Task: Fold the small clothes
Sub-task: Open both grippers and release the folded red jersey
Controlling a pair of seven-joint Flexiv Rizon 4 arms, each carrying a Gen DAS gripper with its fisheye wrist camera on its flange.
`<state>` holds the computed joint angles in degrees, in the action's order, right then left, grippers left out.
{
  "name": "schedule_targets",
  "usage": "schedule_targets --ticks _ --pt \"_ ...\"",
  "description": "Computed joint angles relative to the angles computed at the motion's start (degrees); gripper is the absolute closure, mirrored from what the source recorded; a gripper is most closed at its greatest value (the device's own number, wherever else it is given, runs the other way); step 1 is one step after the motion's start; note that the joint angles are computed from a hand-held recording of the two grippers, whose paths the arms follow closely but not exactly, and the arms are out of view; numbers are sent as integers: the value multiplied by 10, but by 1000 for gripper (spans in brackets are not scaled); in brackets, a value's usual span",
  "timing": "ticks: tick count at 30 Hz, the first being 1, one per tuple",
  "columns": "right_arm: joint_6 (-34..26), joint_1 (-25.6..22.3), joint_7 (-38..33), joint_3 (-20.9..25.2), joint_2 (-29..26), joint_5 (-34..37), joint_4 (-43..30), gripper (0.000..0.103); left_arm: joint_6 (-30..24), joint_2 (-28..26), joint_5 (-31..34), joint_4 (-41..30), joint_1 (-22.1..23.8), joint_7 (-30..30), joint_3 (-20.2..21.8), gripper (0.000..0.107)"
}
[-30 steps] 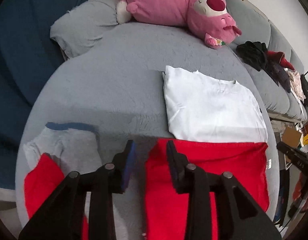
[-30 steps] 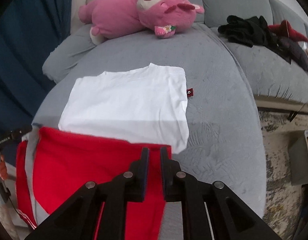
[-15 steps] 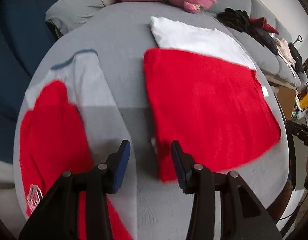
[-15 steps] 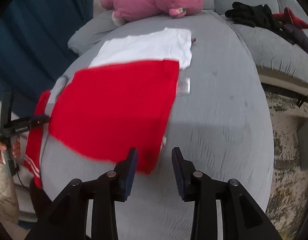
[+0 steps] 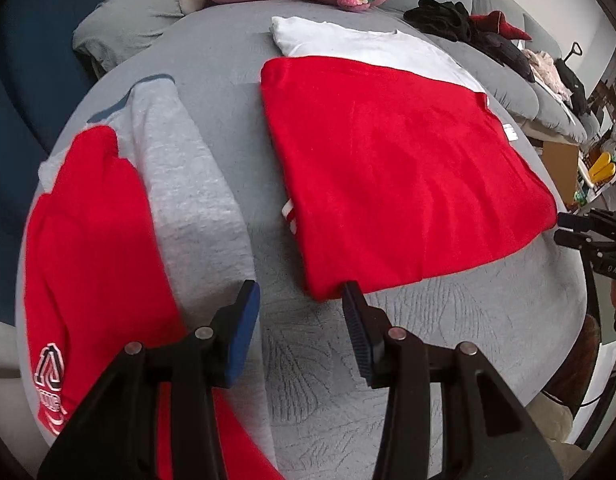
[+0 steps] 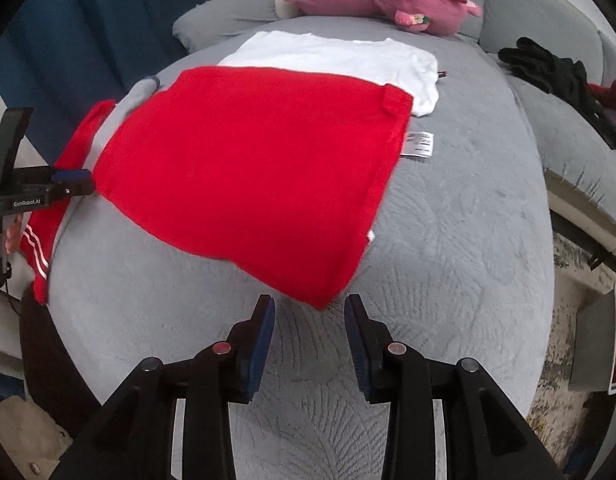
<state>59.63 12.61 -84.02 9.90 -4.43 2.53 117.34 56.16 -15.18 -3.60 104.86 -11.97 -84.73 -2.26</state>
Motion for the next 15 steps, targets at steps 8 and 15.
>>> schedule_targets --ticks 8,15 --pt "4 3 7 -1 -15 -25 -1 70 -6 -15 1 -15 -1 7 -4 67" --pt "24 1 6 -2 -14 -37 9 70 5 -19 -53 -5 7 26 -17 67"
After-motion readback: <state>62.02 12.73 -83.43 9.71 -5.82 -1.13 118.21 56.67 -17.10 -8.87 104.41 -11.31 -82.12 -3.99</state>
